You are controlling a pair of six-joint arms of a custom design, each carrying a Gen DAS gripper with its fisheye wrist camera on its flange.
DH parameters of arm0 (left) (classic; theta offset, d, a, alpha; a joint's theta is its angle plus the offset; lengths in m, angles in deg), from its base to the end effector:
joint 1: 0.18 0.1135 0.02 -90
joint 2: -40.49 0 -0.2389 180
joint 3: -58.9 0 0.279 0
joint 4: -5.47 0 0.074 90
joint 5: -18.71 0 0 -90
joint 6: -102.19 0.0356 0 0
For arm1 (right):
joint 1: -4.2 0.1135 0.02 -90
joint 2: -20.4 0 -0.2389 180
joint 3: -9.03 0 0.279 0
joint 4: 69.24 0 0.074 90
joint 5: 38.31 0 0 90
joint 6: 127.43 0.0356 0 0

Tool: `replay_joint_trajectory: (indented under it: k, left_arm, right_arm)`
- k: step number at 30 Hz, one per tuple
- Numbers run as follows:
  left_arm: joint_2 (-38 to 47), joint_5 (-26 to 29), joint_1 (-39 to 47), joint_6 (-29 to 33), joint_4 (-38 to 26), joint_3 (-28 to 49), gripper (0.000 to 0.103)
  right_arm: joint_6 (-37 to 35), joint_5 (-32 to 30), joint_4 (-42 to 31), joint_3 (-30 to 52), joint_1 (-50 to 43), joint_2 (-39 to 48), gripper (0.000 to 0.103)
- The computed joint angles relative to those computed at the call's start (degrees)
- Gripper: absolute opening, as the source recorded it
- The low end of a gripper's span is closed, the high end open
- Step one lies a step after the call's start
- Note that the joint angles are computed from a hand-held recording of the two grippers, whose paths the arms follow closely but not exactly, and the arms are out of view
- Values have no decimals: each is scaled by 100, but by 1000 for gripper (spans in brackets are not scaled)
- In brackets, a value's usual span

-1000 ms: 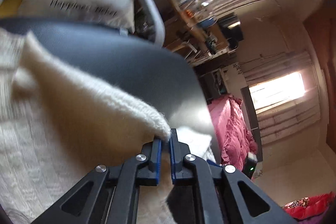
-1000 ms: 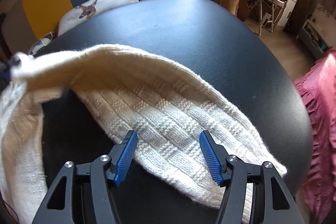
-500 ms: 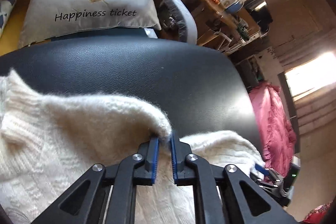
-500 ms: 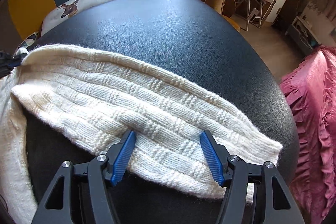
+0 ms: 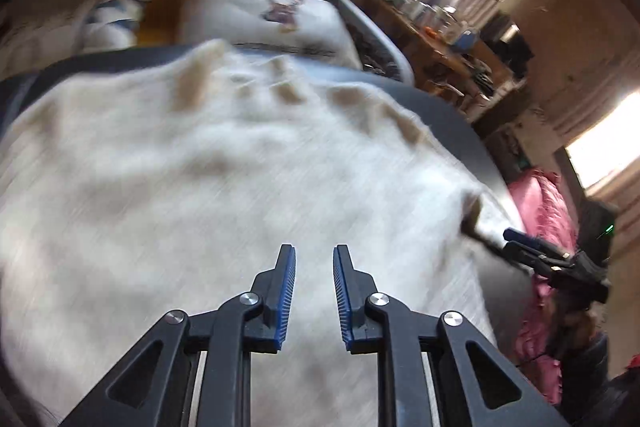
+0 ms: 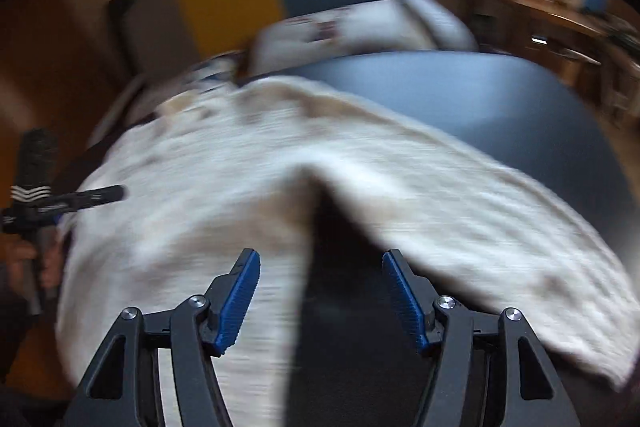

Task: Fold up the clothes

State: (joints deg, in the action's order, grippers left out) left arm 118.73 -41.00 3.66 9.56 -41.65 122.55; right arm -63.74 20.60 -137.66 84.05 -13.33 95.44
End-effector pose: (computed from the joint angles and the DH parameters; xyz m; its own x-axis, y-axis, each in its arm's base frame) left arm 0.2915 0.0016 0.1849 -0.8859 -0.0992 -0.4531 0.1402 0.8739 -0.4654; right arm 0.2685 -0.0655 0.2470 -0.8291 -0.1362 -0.5423 -0.3241 0.9074 0.2676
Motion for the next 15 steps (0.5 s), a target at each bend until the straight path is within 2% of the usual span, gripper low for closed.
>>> replay_joint_trajectory:
  k: [3, 5, 10, 12, 15]
  left_arm:
    - [-948, 116, 496, 271, -392, -675, 17]
    - [-1387, 193, 776, 577, -727, -951, 17]
    - [-1870, -290, 809, 871, -862, -1612, 17]
    - [-2136, -210, 1000, 958, -909, -1860, 16]
    - [-2325, 199, 1363, 879, -1081, -2042, 16]
  right_arm:
    - [39, 496, -16, -404, 1015, -427, 65]
    - [-80, 963, 73, -546, 1237, -383, 64]
    - [-20, 1913, 58, -577, 1263, 68, 64]
    - [-59, 2023, 41, -649, 1122, 31, 63]
    - [-108, 1962, 63, -788, 862, -83, 64]
